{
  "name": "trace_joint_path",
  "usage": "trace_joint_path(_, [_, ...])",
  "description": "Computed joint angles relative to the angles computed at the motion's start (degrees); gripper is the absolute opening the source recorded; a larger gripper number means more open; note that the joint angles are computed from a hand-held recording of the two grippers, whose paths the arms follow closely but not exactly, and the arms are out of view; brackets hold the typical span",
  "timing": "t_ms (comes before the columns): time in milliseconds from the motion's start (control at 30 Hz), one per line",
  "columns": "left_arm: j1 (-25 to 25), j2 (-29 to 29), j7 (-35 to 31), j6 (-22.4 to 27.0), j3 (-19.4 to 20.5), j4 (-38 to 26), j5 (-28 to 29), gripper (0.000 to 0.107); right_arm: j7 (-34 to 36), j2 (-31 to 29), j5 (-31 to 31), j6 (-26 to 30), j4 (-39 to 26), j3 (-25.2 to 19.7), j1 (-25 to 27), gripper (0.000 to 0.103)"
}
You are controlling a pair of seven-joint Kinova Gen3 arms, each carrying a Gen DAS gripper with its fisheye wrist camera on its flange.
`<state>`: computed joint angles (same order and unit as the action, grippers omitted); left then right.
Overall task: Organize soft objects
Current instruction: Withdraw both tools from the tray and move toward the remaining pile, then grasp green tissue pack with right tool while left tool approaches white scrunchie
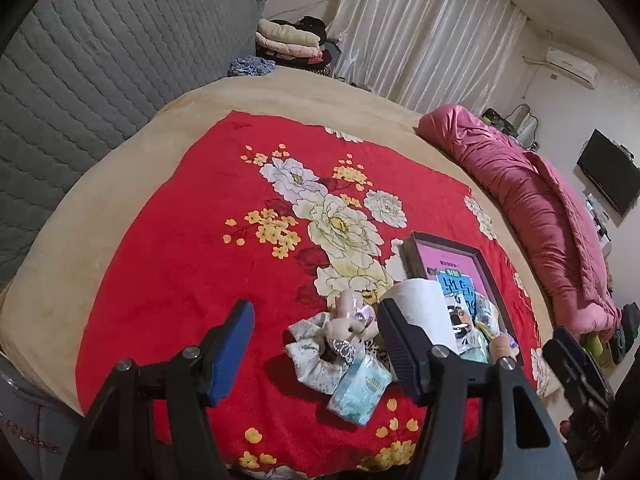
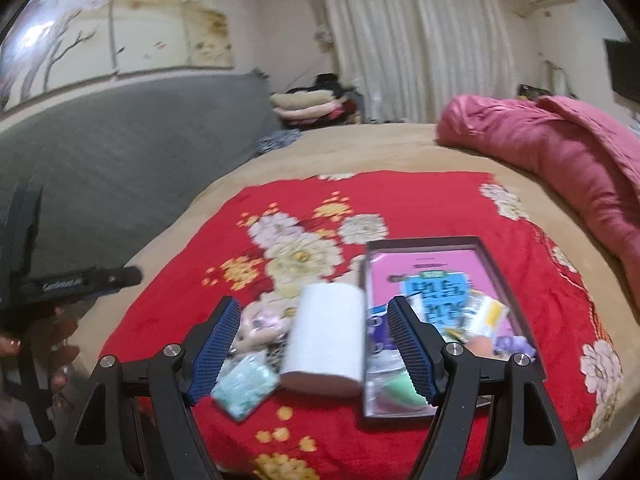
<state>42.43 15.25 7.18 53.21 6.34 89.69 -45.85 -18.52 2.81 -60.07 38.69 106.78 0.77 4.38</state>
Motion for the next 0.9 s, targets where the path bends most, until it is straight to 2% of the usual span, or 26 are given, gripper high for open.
trace_joint_path(333, [-1.5, -0.3, -1.2, -3.1, 0.2, 2.3, 2.5, 0.064, -3.1, 0.8, 4.7, 4.2, 0.7, -1.2, -2.5, 0.077])
trace_joint_path(900, [-3.8, 3.3, -6.3, -11.1, -2.0, 6.4, 11.5, 0.064, -14.5, 7.9, 16.2, 8.4, -1.2, -5.1, -3.7, 0.077])
